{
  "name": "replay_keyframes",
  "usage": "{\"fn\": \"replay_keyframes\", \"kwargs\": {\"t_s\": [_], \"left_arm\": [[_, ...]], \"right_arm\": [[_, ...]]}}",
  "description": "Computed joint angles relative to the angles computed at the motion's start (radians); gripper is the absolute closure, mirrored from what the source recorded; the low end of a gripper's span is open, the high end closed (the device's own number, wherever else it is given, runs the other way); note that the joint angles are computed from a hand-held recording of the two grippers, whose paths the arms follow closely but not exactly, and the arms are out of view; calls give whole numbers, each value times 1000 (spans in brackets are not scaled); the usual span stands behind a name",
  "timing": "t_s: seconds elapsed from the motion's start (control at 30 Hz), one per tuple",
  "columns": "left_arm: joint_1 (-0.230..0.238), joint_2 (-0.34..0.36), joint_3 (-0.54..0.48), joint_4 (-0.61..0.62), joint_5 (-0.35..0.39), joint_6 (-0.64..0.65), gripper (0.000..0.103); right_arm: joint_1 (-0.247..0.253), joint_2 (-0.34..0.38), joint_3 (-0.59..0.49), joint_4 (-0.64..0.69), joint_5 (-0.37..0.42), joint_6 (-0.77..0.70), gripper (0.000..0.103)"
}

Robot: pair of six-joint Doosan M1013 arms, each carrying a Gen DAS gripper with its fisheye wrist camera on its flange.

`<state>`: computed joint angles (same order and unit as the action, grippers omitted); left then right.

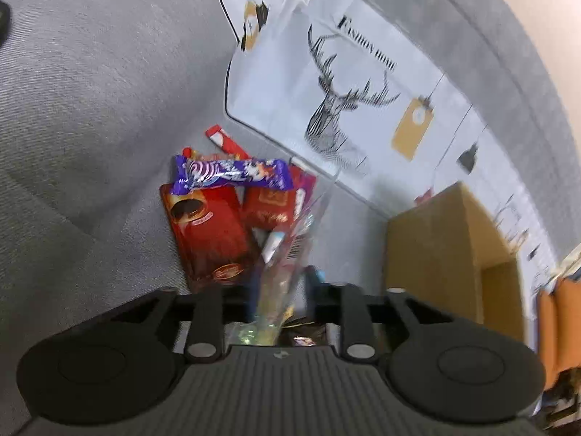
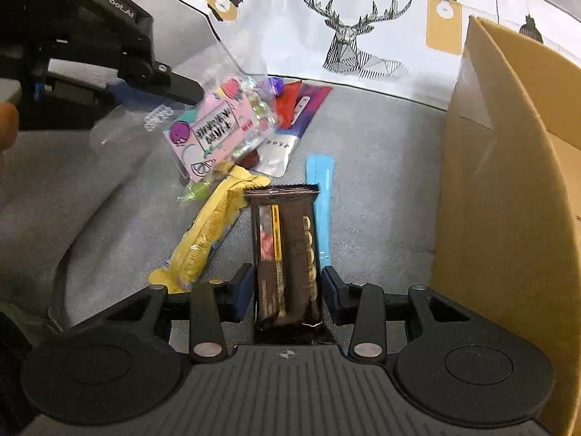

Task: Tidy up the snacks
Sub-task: 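Carry the chocolate bar with the right tool and the candy bag with the left tool over the box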

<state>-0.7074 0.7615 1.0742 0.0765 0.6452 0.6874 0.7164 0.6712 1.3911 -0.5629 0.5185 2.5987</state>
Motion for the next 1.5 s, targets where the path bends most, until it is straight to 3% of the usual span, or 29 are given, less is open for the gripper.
{"fn": "replay_keyframes", "kwargs": {"t_s": [0.23, 0.3, 0.33, 0.5, 0.7, 0.73, 0.8, 0.9, 1.0, 1.07, 1.1, 1.2, 1.5], "left_arm": [[-11, 45, -69, 62, 122, 48, 66], [-13, 50, -77, 78, 132, 53, 81], [-15, 53, -81, 90, 136, 52, 81], [-27, 55, -92, 151, 139, 56, 89], [-40, 33, -66, 242, 93, -8, 91], [-42, 28, -60, 258, 83, -20, 91], [-48, 18, -49, 296, 65, -45, 92], [-53, 6, -35, 332, 43, -72, 92], [-56, 1, -31, 344, 43, -83, 92], [-56, -1, -32, 340, 48, -80, 92], [-56, -2, -31, 342, 49, -80, 92], [-55, -8, -19, 353, 40, -91, 92], [-56, -12, -12, 361, 46, -101, 91]], "right_arm": [[-5, 18, -23, 6, 8, -8, 59], [-7, 20, -27, 21, 10, -21, 59], [-8, 22, -31, 26, 12, -27, 59], [-7, 24, -33, 3, 15, -10, 63], [-1, -11, 5, -160, -15, 195, 70], [0, -19, 14, -196, -21, 233, 74], [3, -37, 32, -283, -35, 323, 95], [4, -60, 56, -375, -53, 419, 95], [-2, -65, 63, -337, -74, 381, 95], [-6, -63, 63, -258, -75, 318, 94], [-9, -59, 61, -211, -80, 272, 87], [7, -37, 40, -251, -37, 222, 43], [2, 28, -31, -54, 35, -14, 40]]}}
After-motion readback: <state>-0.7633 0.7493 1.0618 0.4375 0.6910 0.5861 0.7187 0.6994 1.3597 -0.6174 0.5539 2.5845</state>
